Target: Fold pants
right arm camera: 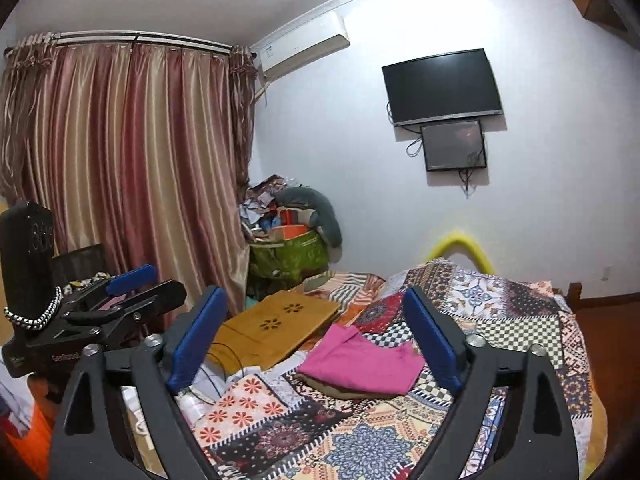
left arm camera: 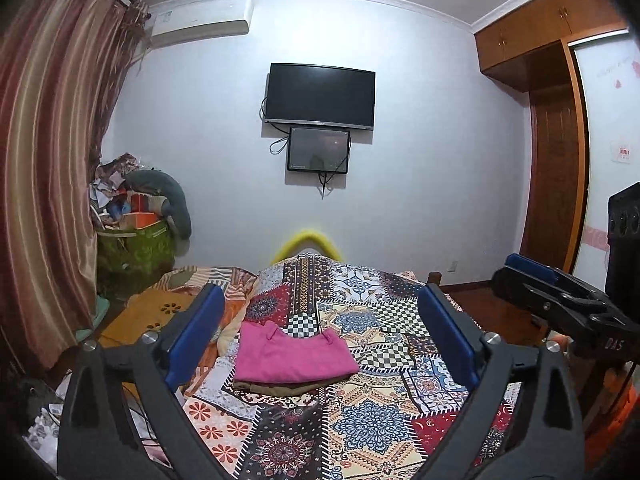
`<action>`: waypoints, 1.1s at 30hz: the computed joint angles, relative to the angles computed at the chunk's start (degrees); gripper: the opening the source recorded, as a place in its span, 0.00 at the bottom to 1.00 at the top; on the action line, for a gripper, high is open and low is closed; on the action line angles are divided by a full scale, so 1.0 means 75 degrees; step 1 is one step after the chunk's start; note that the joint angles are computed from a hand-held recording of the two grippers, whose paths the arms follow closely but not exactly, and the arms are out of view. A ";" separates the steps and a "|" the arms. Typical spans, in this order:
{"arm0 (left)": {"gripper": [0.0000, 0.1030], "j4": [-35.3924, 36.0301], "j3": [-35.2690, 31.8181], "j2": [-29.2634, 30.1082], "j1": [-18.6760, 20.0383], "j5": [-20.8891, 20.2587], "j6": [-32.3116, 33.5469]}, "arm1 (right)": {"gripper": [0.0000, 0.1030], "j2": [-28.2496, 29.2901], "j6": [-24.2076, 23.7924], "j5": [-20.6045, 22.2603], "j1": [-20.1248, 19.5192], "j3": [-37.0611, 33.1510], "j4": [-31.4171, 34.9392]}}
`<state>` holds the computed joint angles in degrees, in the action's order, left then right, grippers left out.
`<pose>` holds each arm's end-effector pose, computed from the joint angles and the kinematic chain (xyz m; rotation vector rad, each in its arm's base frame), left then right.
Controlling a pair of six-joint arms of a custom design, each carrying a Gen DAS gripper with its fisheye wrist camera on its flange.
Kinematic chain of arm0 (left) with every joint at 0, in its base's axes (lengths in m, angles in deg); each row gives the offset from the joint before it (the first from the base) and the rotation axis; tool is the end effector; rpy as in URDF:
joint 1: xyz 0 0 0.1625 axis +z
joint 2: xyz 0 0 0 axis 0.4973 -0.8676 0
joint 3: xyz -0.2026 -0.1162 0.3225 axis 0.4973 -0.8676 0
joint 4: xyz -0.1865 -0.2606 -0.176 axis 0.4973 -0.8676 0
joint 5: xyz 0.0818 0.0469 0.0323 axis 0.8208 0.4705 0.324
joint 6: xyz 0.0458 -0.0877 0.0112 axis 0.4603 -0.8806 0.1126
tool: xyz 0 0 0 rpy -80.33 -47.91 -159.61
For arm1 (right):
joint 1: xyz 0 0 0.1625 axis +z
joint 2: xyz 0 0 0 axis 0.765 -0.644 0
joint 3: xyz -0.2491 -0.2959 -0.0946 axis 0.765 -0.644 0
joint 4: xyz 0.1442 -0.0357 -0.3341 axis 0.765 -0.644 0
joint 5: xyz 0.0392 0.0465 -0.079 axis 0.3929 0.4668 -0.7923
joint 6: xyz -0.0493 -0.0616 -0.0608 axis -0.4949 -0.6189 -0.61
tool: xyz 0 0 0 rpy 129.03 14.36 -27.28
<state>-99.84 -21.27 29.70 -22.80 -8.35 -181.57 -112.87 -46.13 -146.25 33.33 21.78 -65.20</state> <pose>-0.5379 -0.2975 0.0229 0.2500 1.7277 -1.6398 0.1387 -0.4191 0.4708 -1.5399 2.3248 -1.0535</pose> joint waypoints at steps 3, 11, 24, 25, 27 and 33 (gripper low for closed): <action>0.95 0.0020 0.0023 -0.0004 -0.0015 -0.0010 -0.0066 | 1.00 0.0002 0.0112 0.0055 -0.0022 0.0031 -0.0173; 0.96 0.0053 -0.0004 0.0034 0.0011 0.0020 -0.0095 | 1.00 -0.0124 0.0160 -0.0009 -0.0064 0.0214 -0.0402; 0.98 0.0076 -0.0083 0.0096 0.0062 0.0100 -0.0002 | 1.00 -0.0170 0.0212 -0.0168 -0.0051 0.0239 -0.0542; 0.98 0.0072 -0.0099 0.0103 0.0058 0.0101 0.0011 | 1.00 -0.0174 0.0222 -0.0182 -0.0039 0.0238 -0.0545; 0.98 0.0046 -0.0080 0.0103 0.0060 0.0111 0.0013 | 1.00 -0.0174 0.0256 -0.0211 -0.0022 0.0227 -0.0564; 0.98 -0.0022 -0.0046 0.0087 0.0073 0.0131 0.0057 | 1.00 -0.0174 0.0307 -0.0253 0.0006 0.0198 -0.0581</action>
